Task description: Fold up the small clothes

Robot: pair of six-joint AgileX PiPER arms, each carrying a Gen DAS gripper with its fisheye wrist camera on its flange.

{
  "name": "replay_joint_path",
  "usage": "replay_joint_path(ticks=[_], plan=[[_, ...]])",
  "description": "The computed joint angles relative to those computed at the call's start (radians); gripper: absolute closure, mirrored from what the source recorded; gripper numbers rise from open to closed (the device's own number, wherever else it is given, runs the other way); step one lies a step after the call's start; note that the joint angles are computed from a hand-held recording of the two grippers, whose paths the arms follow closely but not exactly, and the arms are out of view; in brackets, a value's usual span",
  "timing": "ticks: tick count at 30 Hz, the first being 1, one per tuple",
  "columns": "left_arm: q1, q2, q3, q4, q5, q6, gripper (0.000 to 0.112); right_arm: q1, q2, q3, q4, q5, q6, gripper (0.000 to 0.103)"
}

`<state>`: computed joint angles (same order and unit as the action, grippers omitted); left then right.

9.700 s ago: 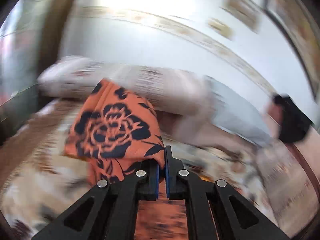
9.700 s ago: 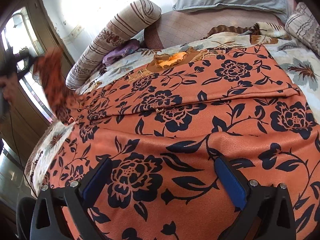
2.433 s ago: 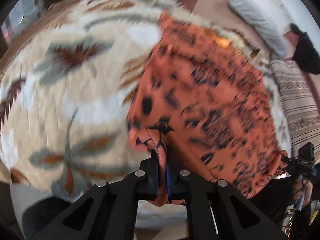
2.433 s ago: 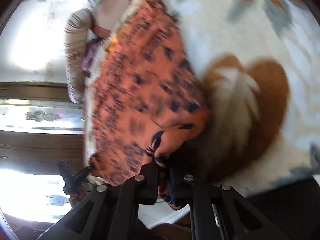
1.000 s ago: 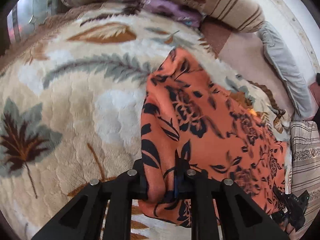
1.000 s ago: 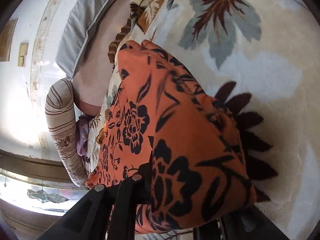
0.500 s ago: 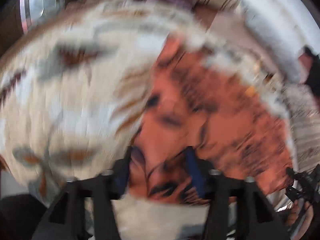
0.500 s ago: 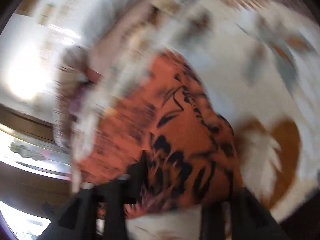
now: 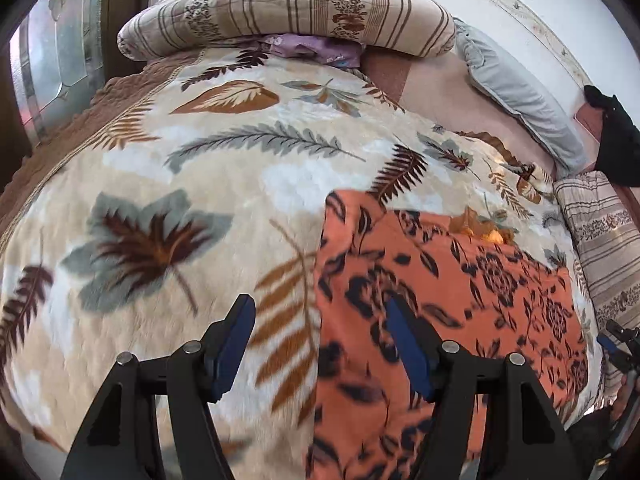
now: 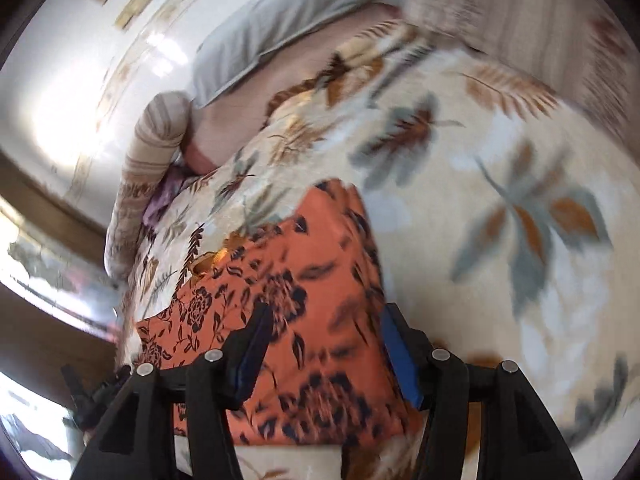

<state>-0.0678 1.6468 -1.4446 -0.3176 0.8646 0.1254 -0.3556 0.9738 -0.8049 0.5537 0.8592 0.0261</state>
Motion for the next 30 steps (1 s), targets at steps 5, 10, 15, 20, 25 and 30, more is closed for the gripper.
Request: replay_joint_path(ticks=[5,10,15,20,25,30], plan=[[-0.036,0.135,-0.128,-0.003,0.033,-0.073,0.043,0.150,0.294,-0.156,-0.158,-0.121,-0.004,0.044],[-0.066,0.227,-0.216,0.042,0.066,-0.110,0.044,0.212,0.468,-0.228,-0.321,-0.203,0.120,0.054],[-0.068,0.271,-0.283,0.084,0.085,-0.117,0.090,0.255,0.465,-0.221,-0.438,-0.222,0.203,0.092],[-0.082,0.222,-0.274,0.092,0.007,-0.061,0.105,0.284,0.374,-0.210,-0.536,-0.225,0.282,0.096],[-0.103,0.242,-0.324,0.097,-0.042,-0.034,0.106,0.302,0.302,-0.200,-0.672,-0.264,0.407,0.097],[-0.138,0.458,-0.508,0.254,0.088,-0.158,0.099,0.223,0.483,-0.192,-0.565,-0.308,0.329,0.092]])
